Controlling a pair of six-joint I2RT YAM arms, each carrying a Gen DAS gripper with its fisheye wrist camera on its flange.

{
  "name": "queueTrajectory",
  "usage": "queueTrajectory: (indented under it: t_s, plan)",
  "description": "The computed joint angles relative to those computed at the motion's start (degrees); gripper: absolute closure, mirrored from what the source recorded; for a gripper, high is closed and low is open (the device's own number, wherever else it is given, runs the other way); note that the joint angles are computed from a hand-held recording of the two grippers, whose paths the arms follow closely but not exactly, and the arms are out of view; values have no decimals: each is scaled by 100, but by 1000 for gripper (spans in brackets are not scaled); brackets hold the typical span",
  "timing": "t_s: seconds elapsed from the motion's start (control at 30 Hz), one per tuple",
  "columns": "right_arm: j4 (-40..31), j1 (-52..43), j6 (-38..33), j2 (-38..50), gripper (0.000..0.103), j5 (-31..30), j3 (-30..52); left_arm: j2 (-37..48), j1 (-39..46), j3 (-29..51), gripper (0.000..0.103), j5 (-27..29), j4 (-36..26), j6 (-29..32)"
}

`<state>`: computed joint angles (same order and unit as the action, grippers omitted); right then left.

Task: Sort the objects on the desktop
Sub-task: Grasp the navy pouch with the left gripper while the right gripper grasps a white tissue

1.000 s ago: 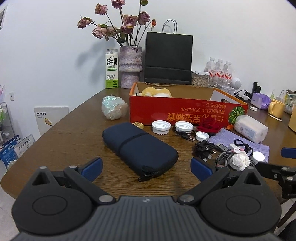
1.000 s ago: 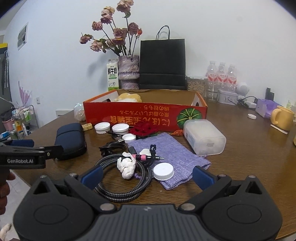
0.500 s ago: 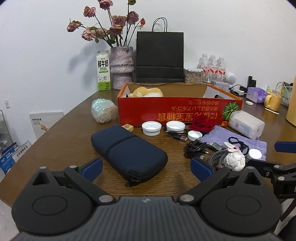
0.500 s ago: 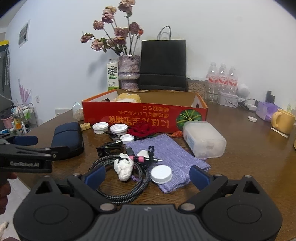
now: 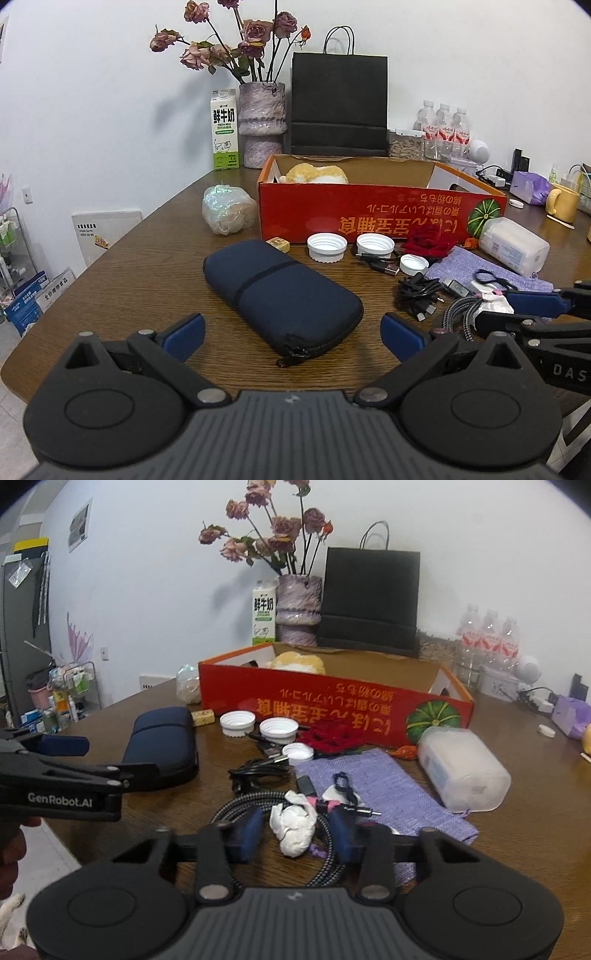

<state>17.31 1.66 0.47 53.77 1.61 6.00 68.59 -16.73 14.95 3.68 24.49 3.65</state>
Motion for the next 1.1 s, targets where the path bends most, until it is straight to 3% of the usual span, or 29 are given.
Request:
queueTrajectory:
  t_s: [0.07, 0.1, 0.37, 0.63, 0.83, 1.1]
  plan:
    - [0, 21, -41, -14, 86, 1, -10, 15, 7, 11, 0, 6, -7, 11]
    - [-12, 4, -40, -20, 86, -44, -10, 12, 12, 15, 0, 13, -21, 16]
    - [-84, -174, -26, -322, 87, -225, -53, 119, -40, 155, 0, -72, -109, -9]
    - [92, -554, -49, -159, 87, -514, 113, 747, -389, 953, 0, -695, -551, -243]
    - [450, -1006, -111, 426, 87, -761, 382, 1594, -497, 1798, 0, -1166, -860, -514]
    - [960, -1333, -43, 1508, 87, -935, 800, 2326, -342, 2570, 0, -985, -1443, -847]
